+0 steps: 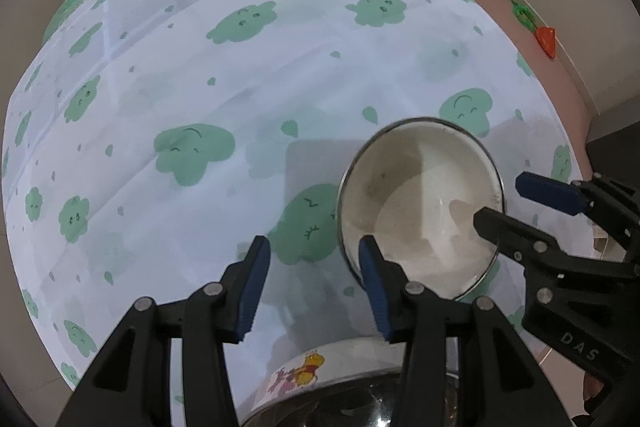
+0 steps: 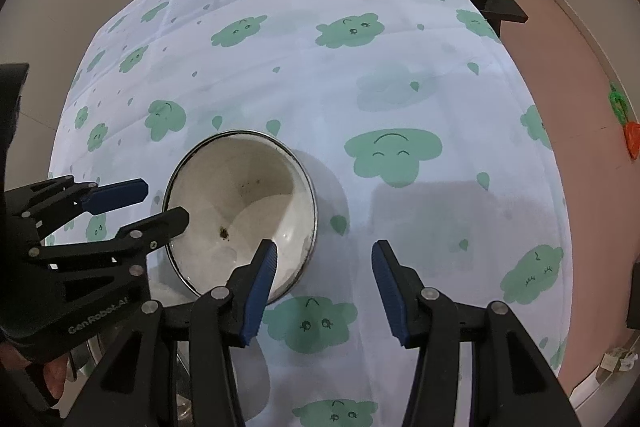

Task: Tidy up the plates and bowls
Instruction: 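Move the left gripper to the white enamel bowl and grasp its rim, then lift the white enamel bowl with the left gripper toward the steel bowls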

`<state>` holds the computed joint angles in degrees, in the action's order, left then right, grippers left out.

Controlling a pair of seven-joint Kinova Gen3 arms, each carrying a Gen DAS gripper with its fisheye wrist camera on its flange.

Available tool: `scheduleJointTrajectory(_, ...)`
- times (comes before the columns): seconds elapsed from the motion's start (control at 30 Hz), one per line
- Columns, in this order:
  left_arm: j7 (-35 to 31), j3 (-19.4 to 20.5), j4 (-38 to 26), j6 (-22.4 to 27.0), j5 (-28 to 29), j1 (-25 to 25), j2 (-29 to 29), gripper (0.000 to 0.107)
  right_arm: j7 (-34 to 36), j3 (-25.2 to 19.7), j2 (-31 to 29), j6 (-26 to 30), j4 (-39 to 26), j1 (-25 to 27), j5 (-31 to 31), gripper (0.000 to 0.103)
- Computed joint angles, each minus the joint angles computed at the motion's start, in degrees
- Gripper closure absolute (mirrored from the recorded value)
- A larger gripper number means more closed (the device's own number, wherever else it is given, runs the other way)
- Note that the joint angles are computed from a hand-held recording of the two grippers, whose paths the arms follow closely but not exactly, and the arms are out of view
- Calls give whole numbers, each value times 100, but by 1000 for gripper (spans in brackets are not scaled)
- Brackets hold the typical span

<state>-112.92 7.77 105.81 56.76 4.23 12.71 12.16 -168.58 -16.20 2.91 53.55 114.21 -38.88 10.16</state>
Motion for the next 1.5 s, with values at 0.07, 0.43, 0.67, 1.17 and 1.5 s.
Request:
scheduleJointTrajectory(0.07,-20,6,-23,18,42,-10,39,65,35,7,10,-22,13,14,-16,60)
scheduleJointTrajectory(0.43,-325,51,-16,96,313,-41,33,100,335,41,49,-281,56,80,-188,88)
scheduleJointTrajectory(0.67,-370,29,-54,115,343,-69,62,100,308,39,30,-256,32,67,-195,90)
scheduleJointTrajectory(1.17,-371,7,-60,215,401,-99,-242,100,241,-36,-59,274,-357,-27,33,90)
scheduleJointTrajectory(1.5,-445,-50,-101,376,468,-191,-493,100,203,-142,-106,686,-724,-149,173,90)
